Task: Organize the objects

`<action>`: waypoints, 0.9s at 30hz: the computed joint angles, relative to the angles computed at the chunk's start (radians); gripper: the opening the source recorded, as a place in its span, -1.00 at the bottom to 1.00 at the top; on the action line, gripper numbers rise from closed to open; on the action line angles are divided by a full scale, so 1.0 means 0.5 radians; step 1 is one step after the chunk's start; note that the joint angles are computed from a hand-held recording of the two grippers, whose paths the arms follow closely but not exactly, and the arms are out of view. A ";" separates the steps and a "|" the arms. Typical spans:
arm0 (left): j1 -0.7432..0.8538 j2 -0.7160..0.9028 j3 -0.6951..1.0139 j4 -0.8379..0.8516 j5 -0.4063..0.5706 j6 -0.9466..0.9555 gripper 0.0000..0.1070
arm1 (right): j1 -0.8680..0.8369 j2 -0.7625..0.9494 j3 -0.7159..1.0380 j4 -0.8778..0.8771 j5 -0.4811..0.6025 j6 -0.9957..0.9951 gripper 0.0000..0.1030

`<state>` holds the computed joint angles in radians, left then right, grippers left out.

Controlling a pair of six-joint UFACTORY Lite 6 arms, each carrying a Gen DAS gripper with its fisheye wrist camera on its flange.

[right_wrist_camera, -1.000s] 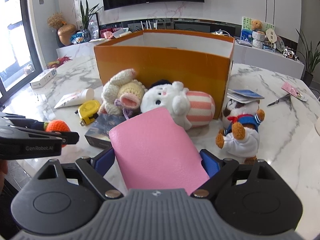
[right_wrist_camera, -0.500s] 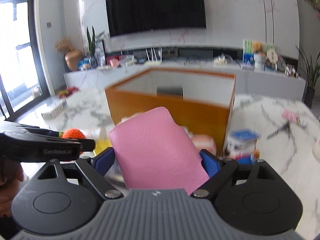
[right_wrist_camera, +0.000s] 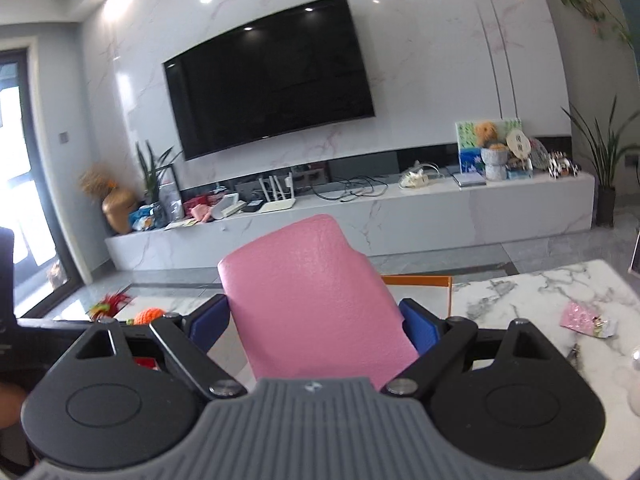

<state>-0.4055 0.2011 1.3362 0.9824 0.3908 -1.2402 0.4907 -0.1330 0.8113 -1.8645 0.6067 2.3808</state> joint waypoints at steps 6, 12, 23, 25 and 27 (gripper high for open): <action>0.121 0.629 0.649 -0.529 0.003 0.577 -0.03 | -0.356 0.485 0.372 -0.282 -0.338 0.211 0.76; 0.145 0.986 0.984 -0.881 0.101 0.963 -0.03 | -0.515 0.839 0.639 -0.345 -0.521 0.249 0.76; 0.080 1.393 1.488 -1.018 0.430 1.213 -0.03 | -0.619 1.176 0.912 -0.042 -0.688 -0.175 0.76; 0.087 1.413 1.535 -1.102 0.468 1.306 -0.03 | -0.610 1.216 0.953 0.088 -0.693 -0.332 0.76; 0.092 1.484 1.662 -1.185 0.583 1.402 -0.03 | -0.602 1.237 0.986 0.253 -0.687 -0.531 0.76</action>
